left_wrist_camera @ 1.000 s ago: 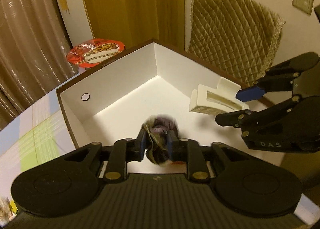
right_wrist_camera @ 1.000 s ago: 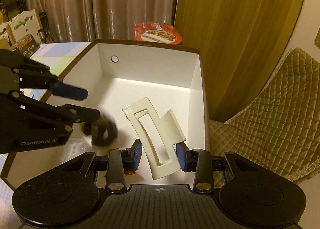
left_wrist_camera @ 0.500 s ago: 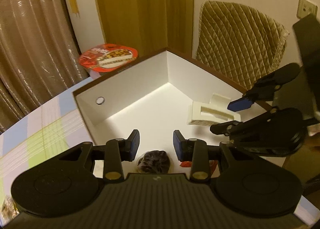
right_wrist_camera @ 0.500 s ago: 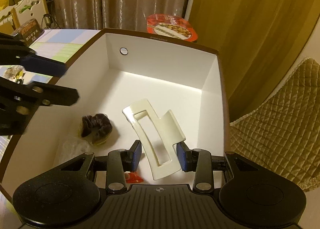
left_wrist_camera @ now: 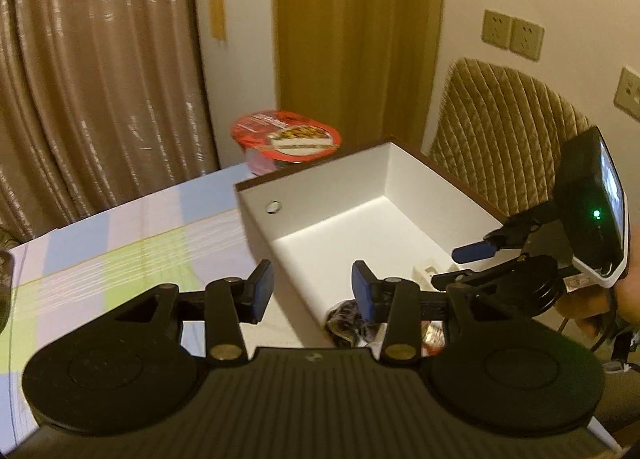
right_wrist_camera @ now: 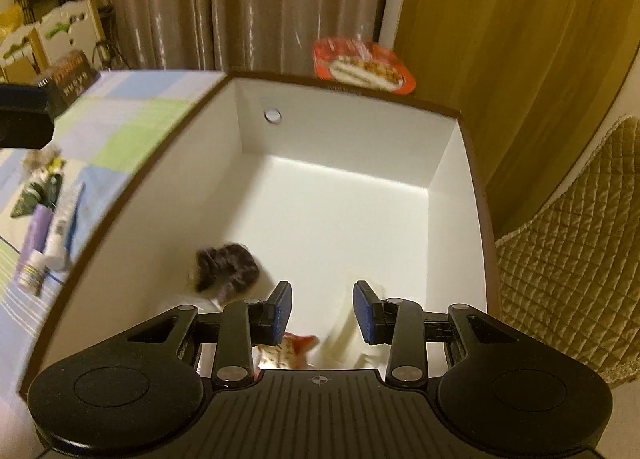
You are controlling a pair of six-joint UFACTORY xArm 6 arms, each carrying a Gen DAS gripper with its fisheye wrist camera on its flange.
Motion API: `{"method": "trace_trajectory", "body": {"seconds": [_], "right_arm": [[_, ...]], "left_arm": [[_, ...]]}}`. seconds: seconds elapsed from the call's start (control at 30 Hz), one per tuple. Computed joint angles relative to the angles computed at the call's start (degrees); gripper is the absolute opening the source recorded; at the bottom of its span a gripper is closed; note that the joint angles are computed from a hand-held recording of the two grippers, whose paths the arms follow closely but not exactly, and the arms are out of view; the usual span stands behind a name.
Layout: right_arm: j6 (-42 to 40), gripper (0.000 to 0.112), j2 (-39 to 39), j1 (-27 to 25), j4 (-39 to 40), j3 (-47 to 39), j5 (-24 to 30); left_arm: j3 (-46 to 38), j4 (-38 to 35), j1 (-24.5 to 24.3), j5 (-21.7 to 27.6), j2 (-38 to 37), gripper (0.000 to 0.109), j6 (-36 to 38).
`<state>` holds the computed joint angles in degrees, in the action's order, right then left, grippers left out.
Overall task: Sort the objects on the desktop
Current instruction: 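Open the right tool to drop the cream claw clip into the box, then withdraw both tools from the box back toward the table items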
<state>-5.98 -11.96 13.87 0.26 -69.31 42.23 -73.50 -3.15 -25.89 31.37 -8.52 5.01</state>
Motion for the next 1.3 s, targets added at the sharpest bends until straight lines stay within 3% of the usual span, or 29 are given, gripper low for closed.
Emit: {"method": "trace_trajectory", "body": {"seconds": [0.27, 0.5, 0.53, 0.57, 0.6, 0.97, 1.3], "right_arm": [[2.1, 0.037, -8.36, 4.96, 6.13, 5.23, -7.6], [5.36, 0.038, -15.89, 14.58, 6.92, 11.33, -10.22], [7.2, 0.062, -16.67, 15.91, 5.51, 12.33, -10.63], [9.1, 0.096, -17.41, 17.25, 4.04, 13.29, -11.02], [10.78, 0.098, -18.2, 18.53, 2.89, 14.43, -11.87], [19.02, 0.098, -21.22, 27.62, -0.41, 17.75, -6.36], [25.68, 0.098, -24.0, 32.59, -5.44, 20.33, -4.15]], "left_arm": [[11.45, 1.91, 5.26, 0.31, -12.96, 0.043, -4.75], [24.76, 1.73, 13.25, 6.62, -30.38, 0.048, -8.03], [26.49, 1.71, 14.48, 8.14, -32.96, 0.049, -8.48], [28.12, 1.52, 15.78, 9.74, -35.53, 0.05, -8.88], [29.64, 1.23, 17.2, 11.44, -38.06, 0.051, -9.13], [39.57, -1.37, 26.8, 27.16, -59.39, 0.061, -10.22], [42.36, -1.91, 25.24, 34.58, -67.69, 0.077, -10.81]]}}
